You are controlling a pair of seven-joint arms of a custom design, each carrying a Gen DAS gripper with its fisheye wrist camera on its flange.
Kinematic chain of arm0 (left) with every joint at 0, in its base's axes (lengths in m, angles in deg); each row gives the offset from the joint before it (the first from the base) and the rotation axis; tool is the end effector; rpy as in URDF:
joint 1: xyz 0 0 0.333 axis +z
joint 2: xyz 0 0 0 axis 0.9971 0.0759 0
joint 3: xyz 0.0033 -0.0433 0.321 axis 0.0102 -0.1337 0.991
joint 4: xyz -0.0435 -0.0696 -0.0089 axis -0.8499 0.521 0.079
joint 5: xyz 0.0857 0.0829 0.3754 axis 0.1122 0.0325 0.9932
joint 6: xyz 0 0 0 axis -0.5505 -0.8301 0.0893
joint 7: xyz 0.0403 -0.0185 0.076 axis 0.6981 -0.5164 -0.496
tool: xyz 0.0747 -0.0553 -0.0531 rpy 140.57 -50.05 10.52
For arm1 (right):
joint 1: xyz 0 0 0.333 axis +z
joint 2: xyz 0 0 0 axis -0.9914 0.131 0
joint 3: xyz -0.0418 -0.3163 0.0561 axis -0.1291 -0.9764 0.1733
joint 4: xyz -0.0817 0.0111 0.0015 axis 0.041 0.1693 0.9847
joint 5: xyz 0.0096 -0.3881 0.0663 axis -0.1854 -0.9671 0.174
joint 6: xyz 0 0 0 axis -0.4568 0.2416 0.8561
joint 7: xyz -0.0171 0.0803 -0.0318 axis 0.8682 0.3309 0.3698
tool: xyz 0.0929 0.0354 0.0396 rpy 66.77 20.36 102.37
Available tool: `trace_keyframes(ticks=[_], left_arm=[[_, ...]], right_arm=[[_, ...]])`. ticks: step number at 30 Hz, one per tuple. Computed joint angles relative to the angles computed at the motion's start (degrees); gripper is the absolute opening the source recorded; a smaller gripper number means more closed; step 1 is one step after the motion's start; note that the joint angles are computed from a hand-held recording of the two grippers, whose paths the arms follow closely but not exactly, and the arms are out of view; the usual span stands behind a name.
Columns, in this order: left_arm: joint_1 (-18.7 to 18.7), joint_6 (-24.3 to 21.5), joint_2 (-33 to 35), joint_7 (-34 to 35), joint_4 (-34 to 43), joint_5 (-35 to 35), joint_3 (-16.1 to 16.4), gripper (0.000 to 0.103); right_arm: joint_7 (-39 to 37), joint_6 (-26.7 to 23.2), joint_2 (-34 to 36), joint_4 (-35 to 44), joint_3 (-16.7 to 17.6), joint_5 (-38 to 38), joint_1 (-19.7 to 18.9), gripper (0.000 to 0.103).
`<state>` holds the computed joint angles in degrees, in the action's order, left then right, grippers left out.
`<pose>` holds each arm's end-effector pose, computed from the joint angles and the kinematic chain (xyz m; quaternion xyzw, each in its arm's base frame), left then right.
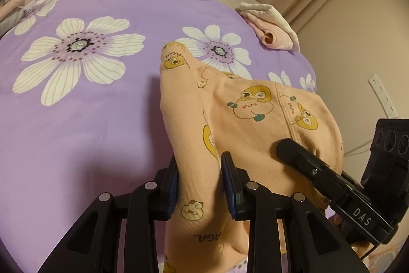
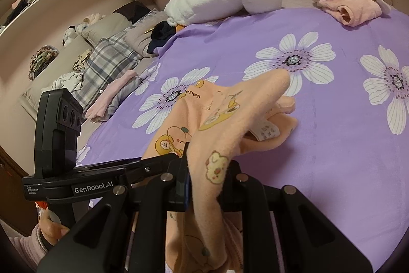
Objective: Fold small clothes
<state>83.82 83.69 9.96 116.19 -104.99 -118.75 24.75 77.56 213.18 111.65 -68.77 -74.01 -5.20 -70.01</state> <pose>0.6856 -0.1329 0.5198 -0.6859 0.6200 -0.3806 0.0184 0.7100 0.2946 0.5464 -0.7274 0.5312 -0.0391 0.4327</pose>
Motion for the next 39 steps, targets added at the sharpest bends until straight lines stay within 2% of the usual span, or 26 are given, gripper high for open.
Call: trace_keyframes(ticks=[9,19,39], left_arm=[[0.7,-0.2,-0.4,0.5,-0.4,-0.7,0.3,0.029],[1.2,-1.1,1.0,-0.4,1.5,0.4,0.9,0.029],[1.7,-4.5,7.4,-3.3,9.1,4.0,1.0,0.029]], right_arm=[[1.2,-2.2,2.4,4.1,-0.3,-1.8,1.2,0.017],[2.7,-5.6,7.5,12.3,-1.0,-4.6,3.1,0.017],[8.1,-16.9,22.9,37.4,-3.4,-8.7,6.3,0.017]])
